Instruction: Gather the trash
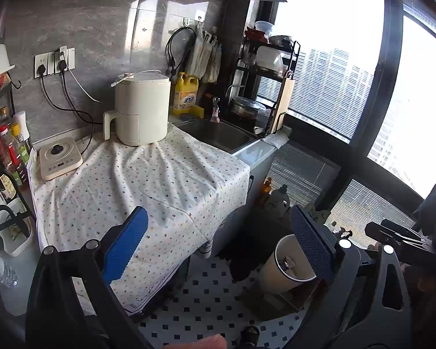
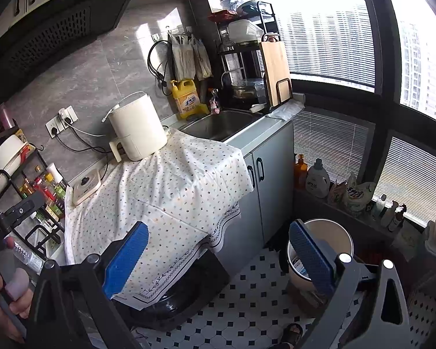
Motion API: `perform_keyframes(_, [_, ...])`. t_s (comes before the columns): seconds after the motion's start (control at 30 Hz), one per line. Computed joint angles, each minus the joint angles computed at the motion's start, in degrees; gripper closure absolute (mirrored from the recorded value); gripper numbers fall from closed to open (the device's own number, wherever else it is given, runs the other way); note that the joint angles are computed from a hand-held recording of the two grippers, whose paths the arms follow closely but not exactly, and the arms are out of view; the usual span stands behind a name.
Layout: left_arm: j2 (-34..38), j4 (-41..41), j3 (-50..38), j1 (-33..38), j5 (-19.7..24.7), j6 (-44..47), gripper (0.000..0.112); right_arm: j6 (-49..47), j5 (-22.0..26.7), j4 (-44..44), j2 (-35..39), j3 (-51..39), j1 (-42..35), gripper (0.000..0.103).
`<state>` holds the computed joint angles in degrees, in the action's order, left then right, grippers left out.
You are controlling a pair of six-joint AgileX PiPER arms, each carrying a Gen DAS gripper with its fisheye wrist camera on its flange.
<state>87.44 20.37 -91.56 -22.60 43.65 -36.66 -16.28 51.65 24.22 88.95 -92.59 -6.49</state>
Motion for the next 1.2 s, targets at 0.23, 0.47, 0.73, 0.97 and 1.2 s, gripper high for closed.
perform_keyframes(0.23, [-0.4,-0.6,0.5,0.3,-0.3,0.5,0.015,0.7,-0.2,-0.7,-0.1,0.1,0.1,0.008])
perform_keyframes(0.47, [-1.0,-2.9,2.4,1.6,-2.4,3.0,0.015,1.8,-0.6,-1.8,-0.5,0.0,0.6,0.008])
perform_keyframes(0.73, [-1.1,-5.3,3.0,2.7,-3.0,5.9,0.015,2.6,-0.7,-2.6,-0.9,0.4,0.8,0.008])
perform_keyframes(0.97, [-0.2,-7.5,3.2,3.5,-4.0,8.1,0.015,3.8,-0.7,-4.1,-0.5,0.4,1.0,0.008])
perform_keyframes(1.2, [-0.2,-12.5,3.9,6.0,-4.9,13.3,0.015,8.0,-1.8,-7.3,-0.4,0.6,3.2,0.008])
